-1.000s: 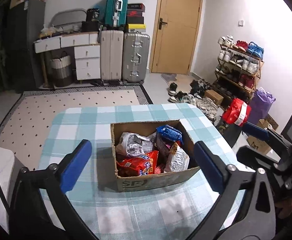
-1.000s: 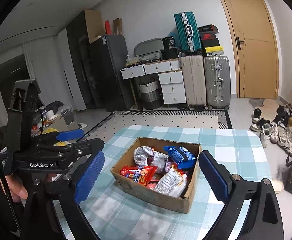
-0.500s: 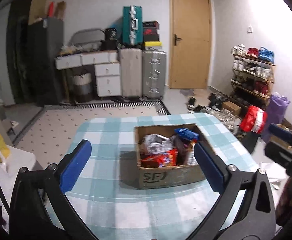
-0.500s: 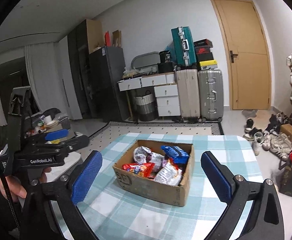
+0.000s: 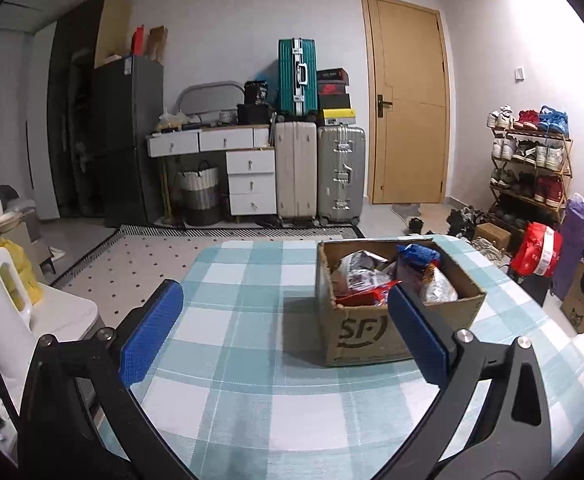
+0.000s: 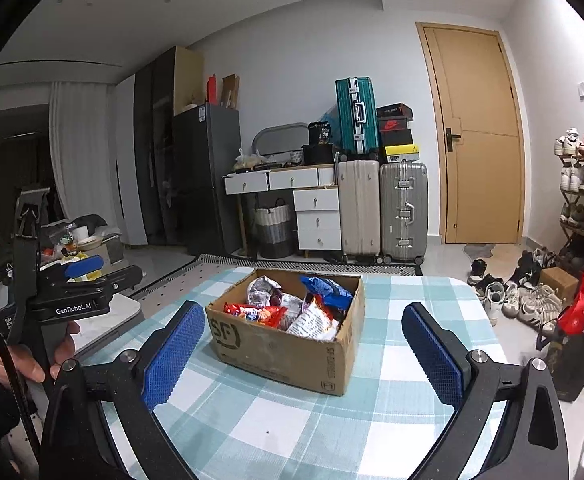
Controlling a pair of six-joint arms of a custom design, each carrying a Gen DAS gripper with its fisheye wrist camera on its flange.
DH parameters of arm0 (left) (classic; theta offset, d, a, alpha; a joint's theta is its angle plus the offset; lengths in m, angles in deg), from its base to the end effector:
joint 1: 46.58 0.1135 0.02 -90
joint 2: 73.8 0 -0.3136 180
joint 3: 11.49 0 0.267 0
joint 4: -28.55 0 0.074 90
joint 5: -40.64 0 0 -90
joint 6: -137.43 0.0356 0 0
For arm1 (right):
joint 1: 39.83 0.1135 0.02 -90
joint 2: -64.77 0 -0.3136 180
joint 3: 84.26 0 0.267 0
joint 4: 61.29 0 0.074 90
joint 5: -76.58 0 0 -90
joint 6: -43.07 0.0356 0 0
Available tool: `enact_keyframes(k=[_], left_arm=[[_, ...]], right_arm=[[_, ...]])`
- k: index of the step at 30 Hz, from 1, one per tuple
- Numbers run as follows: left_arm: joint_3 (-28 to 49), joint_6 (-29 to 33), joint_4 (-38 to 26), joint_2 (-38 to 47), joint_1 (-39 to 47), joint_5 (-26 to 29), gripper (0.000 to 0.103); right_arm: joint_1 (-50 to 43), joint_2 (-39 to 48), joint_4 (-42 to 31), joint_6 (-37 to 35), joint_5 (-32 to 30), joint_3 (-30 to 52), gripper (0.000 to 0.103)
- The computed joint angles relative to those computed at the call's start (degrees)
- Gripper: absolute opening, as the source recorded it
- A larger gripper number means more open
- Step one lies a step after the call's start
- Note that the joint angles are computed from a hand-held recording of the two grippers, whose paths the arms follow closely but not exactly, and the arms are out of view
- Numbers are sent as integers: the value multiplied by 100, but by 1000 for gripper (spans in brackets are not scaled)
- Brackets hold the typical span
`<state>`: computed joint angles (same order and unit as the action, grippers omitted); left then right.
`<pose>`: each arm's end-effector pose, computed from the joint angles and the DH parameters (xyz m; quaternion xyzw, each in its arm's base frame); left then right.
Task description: Organize snacks
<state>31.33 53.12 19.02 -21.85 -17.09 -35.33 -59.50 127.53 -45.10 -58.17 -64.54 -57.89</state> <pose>0.1724 0.0876 0.2834 -0.0966 0.8037 0.0803 0.5817 0.1805 -0.0351 0.2006 -0.1918 0.7560 0.2035 0.5918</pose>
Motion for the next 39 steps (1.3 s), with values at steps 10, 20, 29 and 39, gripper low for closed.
enact_keyframes(k=[10,20,29,39], left_arm=[[-842,-22,1297,436,138,-29,102],[-1605,43,3291,1458,134,-43,102],[-1584,-89,3783,2193,318,255,102],[-1604,-66,4076,2413,390,369,102]], right_arm=[[176,1376,1483,32,469,-369,101],[378,2922,3669,174,971,-717,101],[547,3966,4814,-94,1151,-859,101],[603,4134,5133,-151,1267,-965,103]])
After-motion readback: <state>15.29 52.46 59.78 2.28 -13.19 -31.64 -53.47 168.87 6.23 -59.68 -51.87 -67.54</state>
